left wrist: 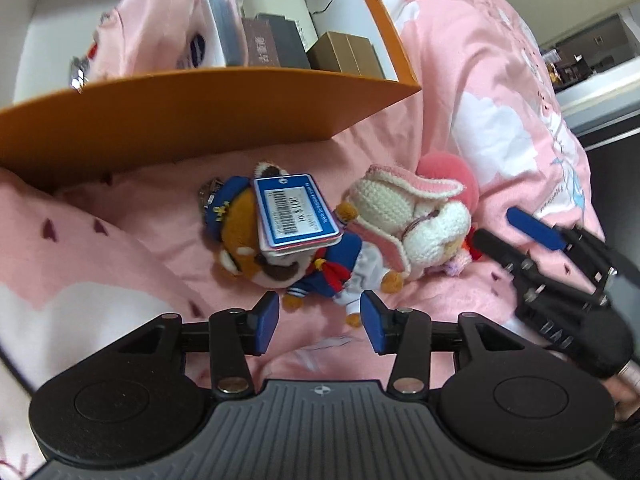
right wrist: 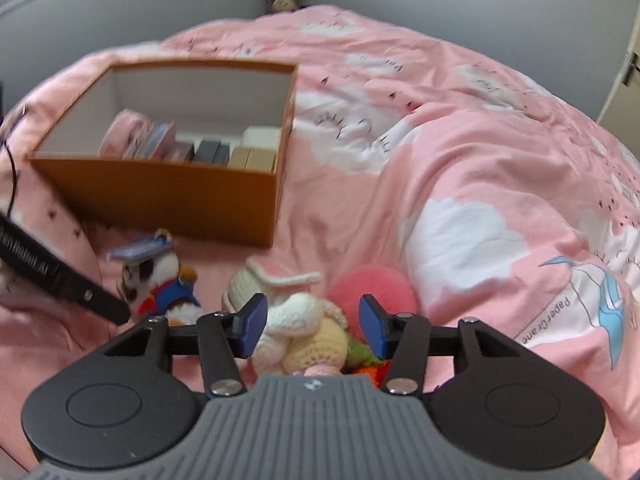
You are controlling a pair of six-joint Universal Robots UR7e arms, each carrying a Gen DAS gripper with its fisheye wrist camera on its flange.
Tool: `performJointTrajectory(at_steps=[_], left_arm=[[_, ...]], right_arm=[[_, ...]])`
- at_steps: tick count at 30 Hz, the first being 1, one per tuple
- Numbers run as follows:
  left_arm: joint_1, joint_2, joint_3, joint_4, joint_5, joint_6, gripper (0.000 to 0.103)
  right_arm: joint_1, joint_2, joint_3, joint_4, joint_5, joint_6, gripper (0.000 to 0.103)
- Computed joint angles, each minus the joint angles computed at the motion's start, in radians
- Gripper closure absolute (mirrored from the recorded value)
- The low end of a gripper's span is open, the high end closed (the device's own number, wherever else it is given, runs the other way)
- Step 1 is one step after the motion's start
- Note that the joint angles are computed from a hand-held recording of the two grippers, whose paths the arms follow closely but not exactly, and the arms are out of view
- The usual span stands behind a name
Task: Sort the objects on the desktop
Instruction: 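Grasp the white knitted bunny with the right gripper while the left gripper grasps the raccoon plush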
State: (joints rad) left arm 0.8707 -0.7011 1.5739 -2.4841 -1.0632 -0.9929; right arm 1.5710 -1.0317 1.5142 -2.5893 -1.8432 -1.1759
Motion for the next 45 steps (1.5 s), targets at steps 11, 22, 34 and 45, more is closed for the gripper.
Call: performJointTrajectory(at_steps=[11,22,34,45], left_arm=[[0.026,0.073,-0.091,0.013,0.004,-0.208,0.049],[0.046,0.1,-0.113,0.035,-0.01,-0.137,0.065],[0.02,-0.023,-0.011,0.096,0.003,-0.031,0.096],[-0.011,-0.112,0.076,0.145,0.091,-0.085,0.097]], right_arm=[[0.005,0.079,-0.117,0.198,-0.069,0.012,0.056],[-0.004,0.049,-0.077,0.185,0.0,0.101,0.074],[0.011,-0.009,0.022,0.023,0.133,0.164,0.079],[0.035,0.017,0.103,-0.111,0.093,0.097,0.079]])
